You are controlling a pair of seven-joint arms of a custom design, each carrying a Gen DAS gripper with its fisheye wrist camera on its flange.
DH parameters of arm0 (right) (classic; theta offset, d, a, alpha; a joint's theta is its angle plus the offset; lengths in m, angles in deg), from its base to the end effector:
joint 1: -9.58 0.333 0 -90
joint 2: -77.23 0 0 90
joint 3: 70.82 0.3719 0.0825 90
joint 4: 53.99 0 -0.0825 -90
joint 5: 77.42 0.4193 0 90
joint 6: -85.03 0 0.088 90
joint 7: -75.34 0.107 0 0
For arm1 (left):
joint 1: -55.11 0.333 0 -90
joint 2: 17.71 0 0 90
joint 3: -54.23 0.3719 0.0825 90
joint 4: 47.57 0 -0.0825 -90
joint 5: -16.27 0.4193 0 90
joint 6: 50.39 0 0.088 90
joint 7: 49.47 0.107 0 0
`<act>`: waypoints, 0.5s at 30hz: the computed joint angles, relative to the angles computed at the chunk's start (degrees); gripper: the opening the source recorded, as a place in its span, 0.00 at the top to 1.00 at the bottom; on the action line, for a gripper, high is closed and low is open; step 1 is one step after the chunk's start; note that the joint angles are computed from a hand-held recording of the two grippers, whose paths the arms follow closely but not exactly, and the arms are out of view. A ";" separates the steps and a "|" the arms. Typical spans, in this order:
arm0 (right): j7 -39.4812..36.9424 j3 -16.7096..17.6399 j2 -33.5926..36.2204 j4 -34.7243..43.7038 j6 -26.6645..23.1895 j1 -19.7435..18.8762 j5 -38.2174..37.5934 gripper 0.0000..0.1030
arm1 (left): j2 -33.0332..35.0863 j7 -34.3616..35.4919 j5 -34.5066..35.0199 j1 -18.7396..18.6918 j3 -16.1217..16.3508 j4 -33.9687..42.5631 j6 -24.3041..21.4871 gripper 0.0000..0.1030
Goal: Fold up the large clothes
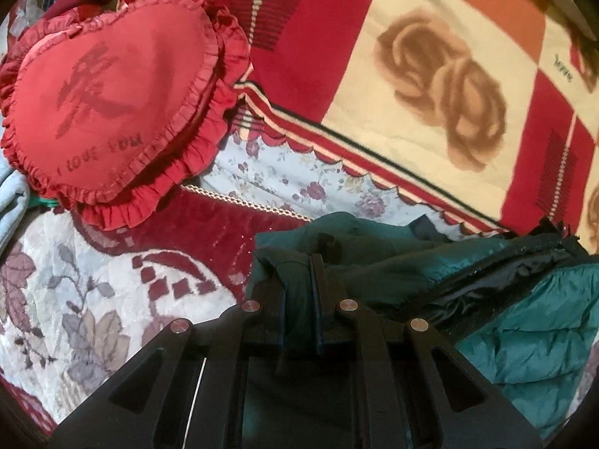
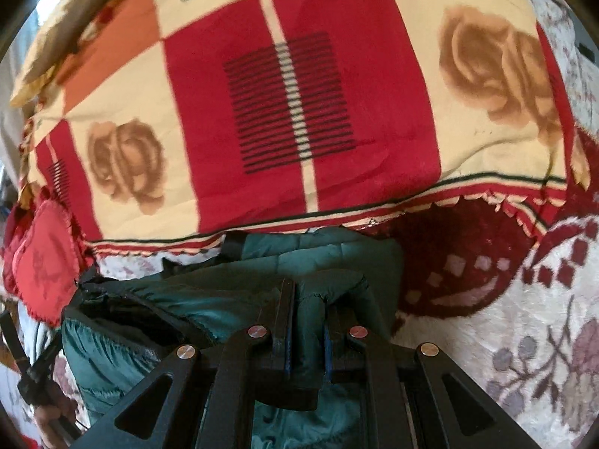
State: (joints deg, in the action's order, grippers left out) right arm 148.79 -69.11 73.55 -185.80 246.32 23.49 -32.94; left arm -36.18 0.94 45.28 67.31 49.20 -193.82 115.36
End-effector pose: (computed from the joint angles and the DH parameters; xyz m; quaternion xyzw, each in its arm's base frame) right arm 0.5512 0.1186 0.4630 -0.6274 0.6993 -0.0357 0.3407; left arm 0.4735 0.0287 0.4828 -0.7718 0.5338 -0.2002 0.2818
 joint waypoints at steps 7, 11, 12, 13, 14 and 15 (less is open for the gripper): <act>-5.94 0.31 3.00 2.39 -0.30 -0.53 11.79 0.76 | 3.01 6.26 -9.58 -4.99 5.47 0.42 2.14 0.89; -7.99 0.33 0.07 1.51 0.63 -0.34 12.03 0.61 | 1.73 21.33 -28.33 -14.96 14.88 0.91 1.20 0.82; -7.61 0.38 -0.99 1.07 1.31 -0.22 10.90 0.51 | 1.20 23.32 -30.90 -15.85 15.62 0.95 1.06 0.77; -5.79 0.81 -2.34 0.06 3.74 -0.12 8.36 0.29 | 0.47 24.97 -32.97 -16.35 16.02 0.82 1.01 0.75; -5.49 0.88 -3.27 -0.61 6.00 0.39 8.05 0.20 | -0.69 25.86 -34.08 -16.03 15.66 0.37 1.26 0.64; -8.55 0.21 -5.05 -1.48 8.04 1.80 11.29 0.17 | -1.87 25.32 -33.53 -14.14 13.91 -0.42 2.23 0.49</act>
State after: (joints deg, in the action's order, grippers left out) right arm 140.24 -68.90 68.50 -187.28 254.36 25.30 -21.65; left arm -38.05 26.25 11.75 53.17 63.11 -194.23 117.59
